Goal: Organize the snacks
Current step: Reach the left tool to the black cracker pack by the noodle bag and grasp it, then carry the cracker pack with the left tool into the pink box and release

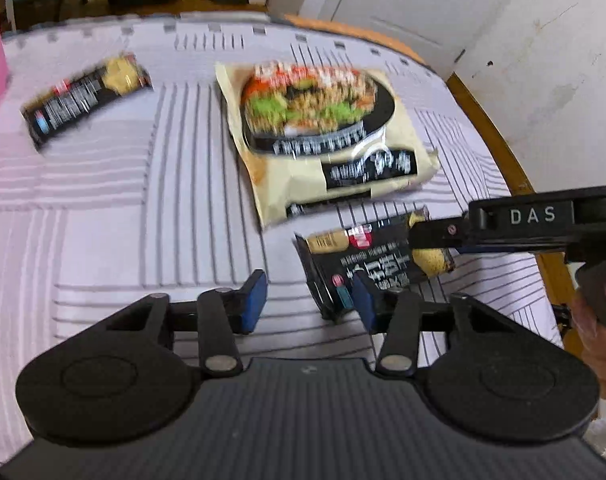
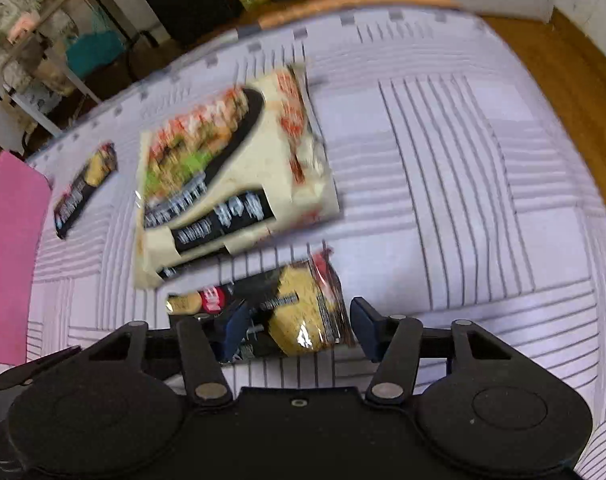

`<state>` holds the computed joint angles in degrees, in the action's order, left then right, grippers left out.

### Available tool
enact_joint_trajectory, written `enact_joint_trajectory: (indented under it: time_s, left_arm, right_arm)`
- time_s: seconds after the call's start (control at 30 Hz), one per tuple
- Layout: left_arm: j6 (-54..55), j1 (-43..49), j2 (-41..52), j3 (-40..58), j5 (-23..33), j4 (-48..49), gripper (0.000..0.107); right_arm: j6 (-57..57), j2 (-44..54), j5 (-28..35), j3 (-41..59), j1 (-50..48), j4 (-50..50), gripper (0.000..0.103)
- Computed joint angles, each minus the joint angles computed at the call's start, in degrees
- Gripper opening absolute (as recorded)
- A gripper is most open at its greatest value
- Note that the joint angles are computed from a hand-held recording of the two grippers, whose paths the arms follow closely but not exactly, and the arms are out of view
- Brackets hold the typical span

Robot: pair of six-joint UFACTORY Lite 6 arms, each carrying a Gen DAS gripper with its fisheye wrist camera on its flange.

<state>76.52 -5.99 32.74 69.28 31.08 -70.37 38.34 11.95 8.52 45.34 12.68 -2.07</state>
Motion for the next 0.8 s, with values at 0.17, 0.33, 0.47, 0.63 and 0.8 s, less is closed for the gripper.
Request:
enact_joint_trajectory:
  time_s: [0.17, 0.33, 0.47, 0.63, 0.8]
  left_arm:
    - [11.7, 1.4, 2.7, -2.1, 4.3, -11.8, 0.023]
    - [8.4, 3.7, 5.4, 0.9, 9.0, -9.3, 0.023]
    - [5.3, 5.1, 5.1, 1.8, 10.1, -5.6, 0.025]
    - [0.8, 7.1, 3.2, 1.9, 10.9, 0.7, 0.027]
    - [1.1, 9.3, -2.2, -2.4, 9.8, 3.9, 0.027]
  right_arm:
    - [-5.3, -0.1, -1.1, -0.9, -0.7, 6.9, 0.053]
    - [-14.1, 0.0, 2.7, 0.3, -0.6, 16.9, 0.053]
    - [-18.8, 1.5, 4.9, 2.4, 1.0, 22.1, 0.053]
    - [-25.5, 1.2, 5.0, 2.3, 2.8, 29.0, 0.047]
    - [-31.0, -0.3, 4.8, 1.4, 4.0, 35.0, 0.045]
